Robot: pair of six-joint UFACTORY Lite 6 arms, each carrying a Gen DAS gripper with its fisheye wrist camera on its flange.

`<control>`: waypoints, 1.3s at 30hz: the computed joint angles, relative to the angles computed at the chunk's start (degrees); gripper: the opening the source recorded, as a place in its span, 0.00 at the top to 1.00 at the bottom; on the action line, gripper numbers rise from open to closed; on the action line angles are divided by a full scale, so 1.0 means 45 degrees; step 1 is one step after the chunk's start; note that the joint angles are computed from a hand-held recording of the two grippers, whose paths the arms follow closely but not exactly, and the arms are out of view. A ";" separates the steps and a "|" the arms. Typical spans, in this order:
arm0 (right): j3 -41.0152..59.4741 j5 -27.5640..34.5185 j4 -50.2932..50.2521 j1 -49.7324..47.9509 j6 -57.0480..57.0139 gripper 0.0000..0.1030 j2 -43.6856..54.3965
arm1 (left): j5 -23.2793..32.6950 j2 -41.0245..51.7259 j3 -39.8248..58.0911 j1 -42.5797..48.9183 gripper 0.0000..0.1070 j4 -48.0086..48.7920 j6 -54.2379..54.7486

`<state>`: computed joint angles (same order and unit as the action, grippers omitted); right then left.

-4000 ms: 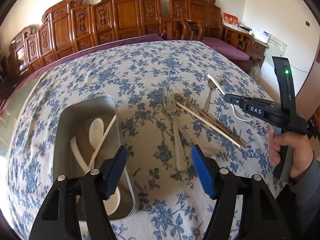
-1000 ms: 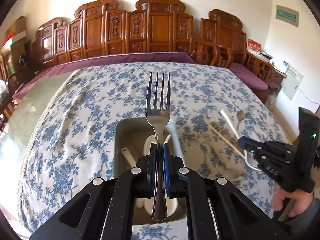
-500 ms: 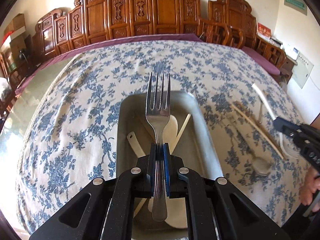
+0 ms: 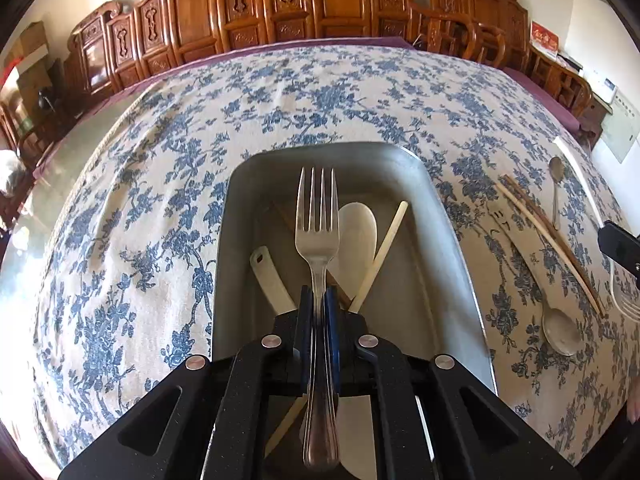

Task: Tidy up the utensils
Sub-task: 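Carry the metal fork into the grey tray and open the left tool, then lower the white plastic fork into the grey tray and open the right tool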

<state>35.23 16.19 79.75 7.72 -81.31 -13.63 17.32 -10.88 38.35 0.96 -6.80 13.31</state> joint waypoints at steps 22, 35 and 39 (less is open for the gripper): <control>0.1200 -0.1845 -0.0870 0.3500 0.2070 0.92 0.1293 | 0.2360 -0.3753 -0.1134 0.3369 0.94 -0.5856 0.7939; 0.3795 -0.1631 -0.3666 0.5743 0.6912 0.91 0.3281 | 0.4140 -0.3797 -0.0652 0.6462 0.94 -0.8151 1.1673; 0.4836 -0.1848 -0.3146 0.6267 0.7149 0.91 0.4568 | 0.4519 -0.3711 -0.0395 0.7177 0.94 -0.8519 1.2299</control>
